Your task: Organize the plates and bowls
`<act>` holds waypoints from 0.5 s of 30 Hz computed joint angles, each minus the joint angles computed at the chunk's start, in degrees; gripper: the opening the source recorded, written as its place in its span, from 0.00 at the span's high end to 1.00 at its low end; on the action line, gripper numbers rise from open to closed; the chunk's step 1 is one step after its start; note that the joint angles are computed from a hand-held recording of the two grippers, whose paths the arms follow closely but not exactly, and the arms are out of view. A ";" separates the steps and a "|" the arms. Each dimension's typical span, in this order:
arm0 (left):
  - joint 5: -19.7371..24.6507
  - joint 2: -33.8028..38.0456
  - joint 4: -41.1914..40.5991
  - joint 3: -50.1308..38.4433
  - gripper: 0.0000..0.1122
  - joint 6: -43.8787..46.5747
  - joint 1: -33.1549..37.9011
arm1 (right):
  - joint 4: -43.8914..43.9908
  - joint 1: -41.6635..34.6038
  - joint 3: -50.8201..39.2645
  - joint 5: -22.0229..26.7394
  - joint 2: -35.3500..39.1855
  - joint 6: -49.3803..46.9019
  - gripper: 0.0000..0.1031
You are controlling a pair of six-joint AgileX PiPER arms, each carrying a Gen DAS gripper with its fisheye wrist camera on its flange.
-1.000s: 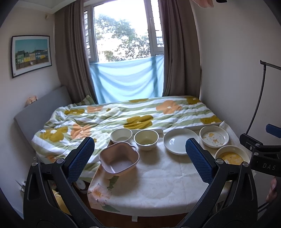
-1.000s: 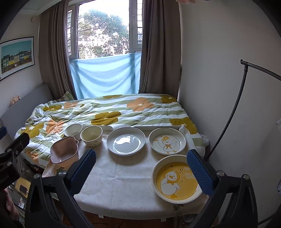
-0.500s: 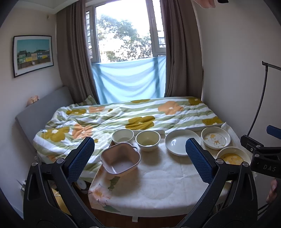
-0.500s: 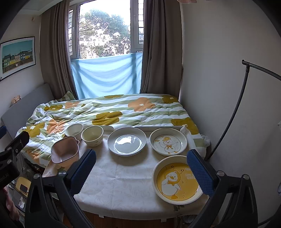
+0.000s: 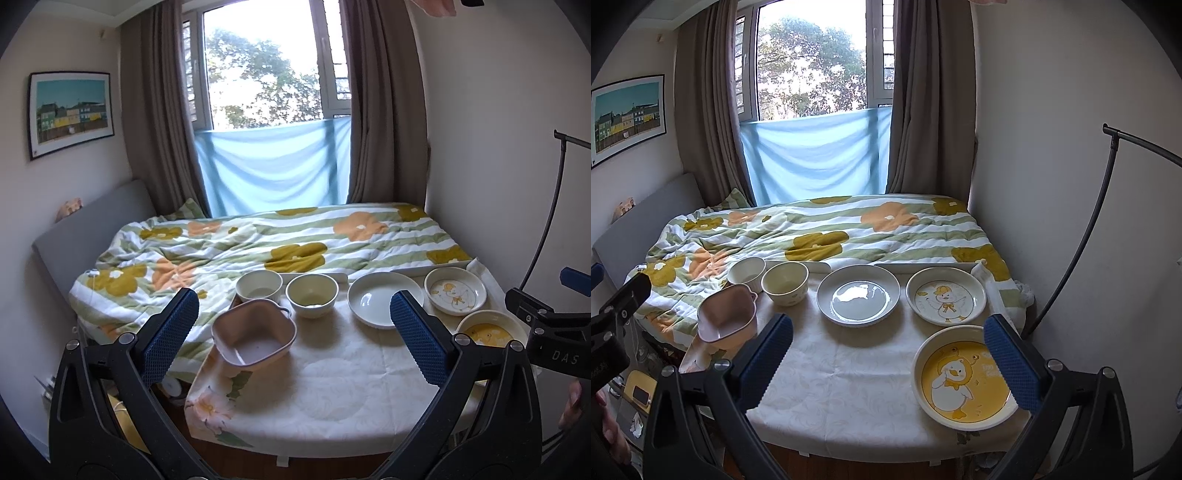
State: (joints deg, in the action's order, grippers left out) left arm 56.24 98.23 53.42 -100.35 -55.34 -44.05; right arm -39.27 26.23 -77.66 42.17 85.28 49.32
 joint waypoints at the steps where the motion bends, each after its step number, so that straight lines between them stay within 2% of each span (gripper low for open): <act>1: -0.05 -0.02 -0.06 0.01 0.09 0.04 0.03 | -0.05 0.04 -0.01 0.03 0.01 0.06 0.00; 15: -0.12 0.62 -0.27 -0.73 0.09 0.38 0.72 | -0.07 -0.05 -0.10 -0.04 0.25 0.09 0.00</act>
